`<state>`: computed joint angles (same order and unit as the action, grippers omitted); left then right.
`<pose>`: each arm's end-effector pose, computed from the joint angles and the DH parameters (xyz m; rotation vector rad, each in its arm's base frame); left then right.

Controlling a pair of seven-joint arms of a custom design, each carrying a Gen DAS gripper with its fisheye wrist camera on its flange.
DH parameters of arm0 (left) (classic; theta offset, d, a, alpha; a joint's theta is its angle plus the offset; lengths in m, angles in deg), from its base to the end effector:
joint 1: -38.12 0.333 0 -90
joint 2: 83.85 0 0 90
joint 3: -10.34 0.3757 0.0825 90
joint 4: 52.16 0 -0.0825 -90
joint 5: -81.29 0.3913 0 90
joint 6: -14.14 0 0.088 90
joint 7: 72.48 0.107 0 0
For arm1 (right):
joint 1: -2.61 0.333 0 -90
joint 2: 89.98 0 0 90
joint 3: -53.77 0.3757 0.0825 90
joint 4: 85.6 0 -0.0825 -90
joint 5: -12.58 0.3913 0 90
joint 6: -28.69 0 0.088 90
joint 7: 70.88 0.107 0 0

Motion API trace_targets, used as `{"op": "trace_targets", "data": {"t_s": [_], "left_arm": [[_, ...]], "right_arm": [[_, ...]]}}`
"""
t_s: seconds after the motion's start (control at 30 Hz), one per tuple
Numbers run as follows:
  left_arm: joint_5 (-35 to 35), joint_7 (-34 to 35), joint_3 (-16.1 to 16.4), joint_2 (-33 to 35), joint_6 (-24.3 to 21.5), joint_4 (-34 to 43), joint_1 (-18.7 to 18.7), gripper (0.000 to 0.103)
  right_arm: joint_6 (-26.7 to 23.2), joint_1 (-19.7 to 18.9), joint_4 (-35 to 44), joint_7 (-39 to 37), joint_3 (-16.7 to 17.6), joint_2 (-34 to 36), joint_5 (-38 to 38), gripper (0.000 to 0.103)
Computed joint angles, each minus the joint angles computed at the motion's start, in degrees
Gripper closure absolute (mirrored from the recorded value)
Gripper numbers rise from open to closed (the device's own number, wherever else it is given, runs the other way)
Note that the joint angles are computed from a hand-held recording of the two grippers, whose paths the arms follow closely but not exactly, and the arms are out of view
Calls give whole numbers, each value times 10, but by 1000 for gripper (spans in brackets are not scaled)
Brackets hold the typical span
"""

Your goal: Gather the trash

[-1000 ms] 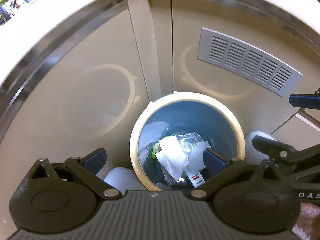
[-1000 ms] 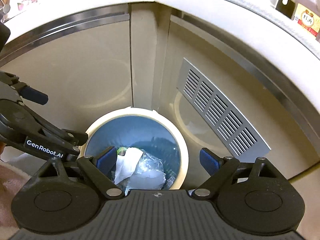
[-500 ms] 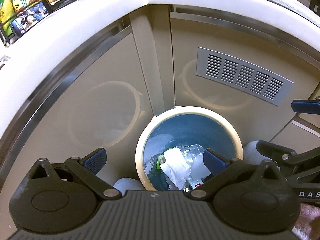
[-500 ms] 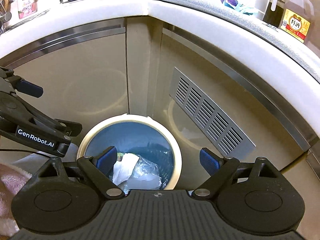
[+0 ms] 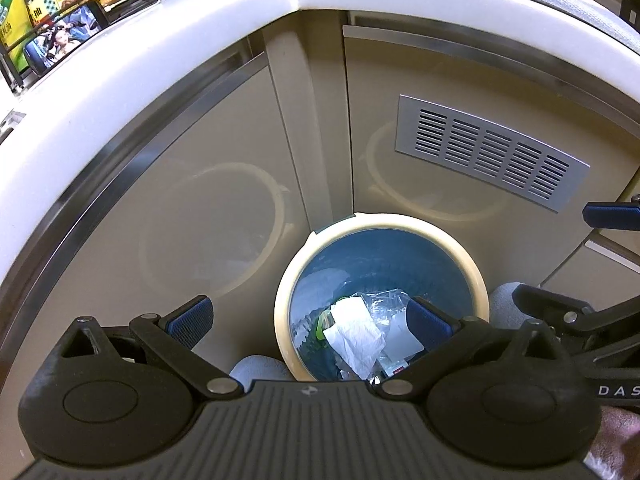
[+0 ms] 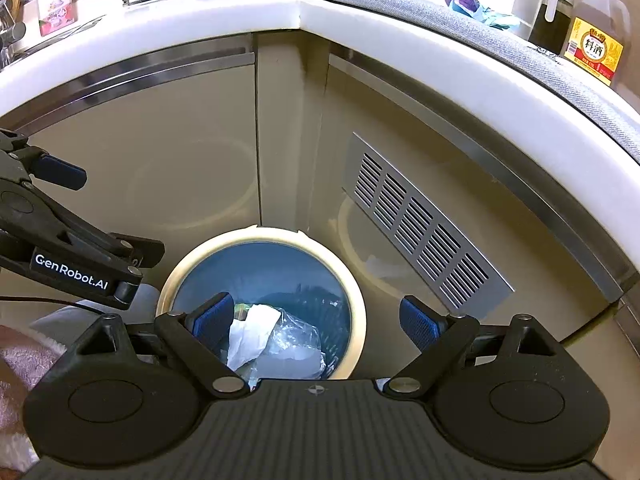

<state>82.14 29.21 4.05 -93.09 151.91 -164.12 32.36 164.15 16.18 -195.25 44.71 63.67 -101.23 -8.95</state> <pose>0.5415 -0.1208 0.6738 -1.4263 2.2143 -0.5597 0.4953 0.2219 0.7089 -1.9535 1.6754 -0.7696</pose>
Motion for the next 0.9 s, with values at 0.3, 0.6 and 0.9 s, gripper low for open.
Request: {"op": "trace_targets", "data": {"t_s": [0.3,0.6,0.9], "left_arm": [[4,-1,-1,-3,5,-4,0,0],[16,2,0,-11,25,-10,-1,0],[6,13,3,-13,38,9,-5,0]], "right_arm": [[4,-1,-2,0,-1,-1,-2,12],[18,-7,-10,3,1,-10,-12,11],[38,-16,-7,2,2,-20,-8,9]]}}
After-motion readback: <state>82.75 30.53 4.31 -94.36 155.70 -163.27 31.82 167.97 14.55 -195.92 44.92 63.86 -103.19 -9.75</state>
